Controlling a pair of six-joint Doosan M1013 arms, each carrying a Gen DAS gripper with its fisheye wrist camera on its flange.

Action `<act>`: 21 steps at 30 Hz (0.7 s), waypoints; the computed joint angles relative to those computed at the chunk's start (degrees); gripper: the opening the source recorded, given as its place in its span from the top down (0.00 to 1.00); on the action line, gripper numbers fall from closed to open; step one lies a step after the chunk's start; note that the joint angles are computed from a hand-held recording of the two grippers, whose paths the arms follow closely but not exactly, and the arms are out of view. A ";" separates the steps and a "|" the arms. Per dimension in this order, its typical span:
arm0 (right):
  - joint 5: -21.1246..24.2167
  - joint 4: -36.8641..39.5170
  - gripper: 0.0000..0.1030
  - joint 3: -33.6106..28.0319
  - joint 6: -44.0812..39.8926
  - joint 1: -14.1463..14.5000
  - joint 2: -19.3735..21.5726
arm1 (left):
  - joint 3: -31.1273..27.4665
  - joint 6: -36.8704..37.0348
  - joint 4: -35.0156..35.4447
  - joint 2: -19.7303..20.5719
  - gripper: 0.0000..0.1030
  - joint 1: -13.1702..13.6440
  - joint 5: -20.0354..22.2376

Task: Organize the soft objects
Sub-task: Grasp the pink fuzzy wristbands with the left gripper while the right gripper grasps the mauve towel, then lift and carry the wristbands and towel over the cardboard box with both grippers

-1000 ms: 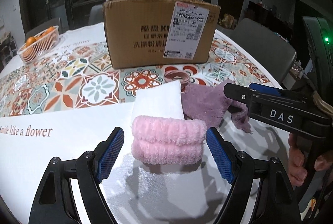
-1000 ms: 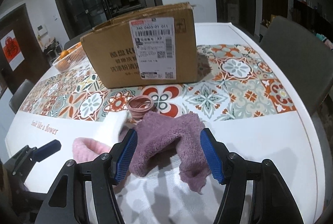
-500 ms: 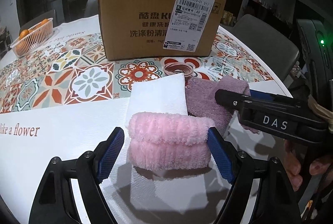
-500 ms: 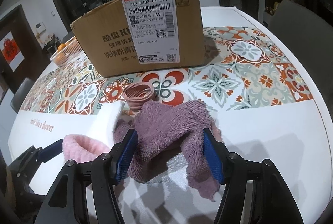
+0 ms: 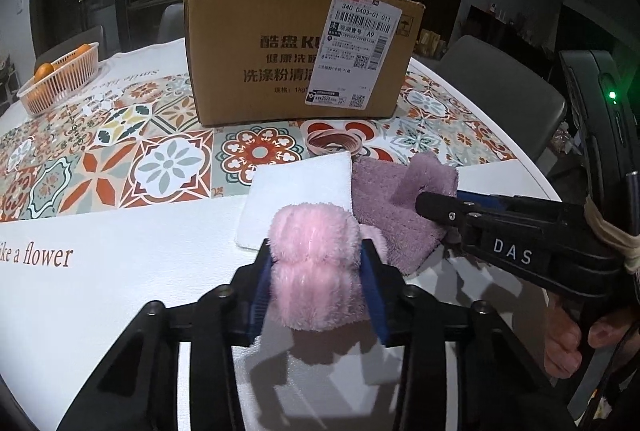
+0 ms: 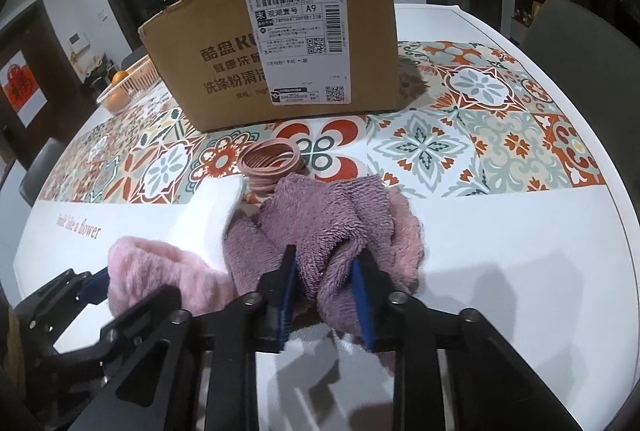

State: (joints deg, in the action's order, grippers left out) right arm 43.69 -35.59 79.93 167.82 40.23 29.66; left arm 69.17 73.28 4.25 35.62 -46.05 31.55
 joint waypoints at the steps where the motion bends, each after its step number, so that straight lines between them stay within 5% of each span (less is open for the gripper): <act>1: -0.07 -0.04 0.79 0.06 0.00 0.06 -0.07 | 0.06 0.00 -0.04 -0.08 0.66 0.00 -0.09; 21: 1.75 -8.38 0.85 0.83 5.22 2.86 -2.72 | 3.47 -7.63 7.53 -3.98 0.71 -1.07 -5.78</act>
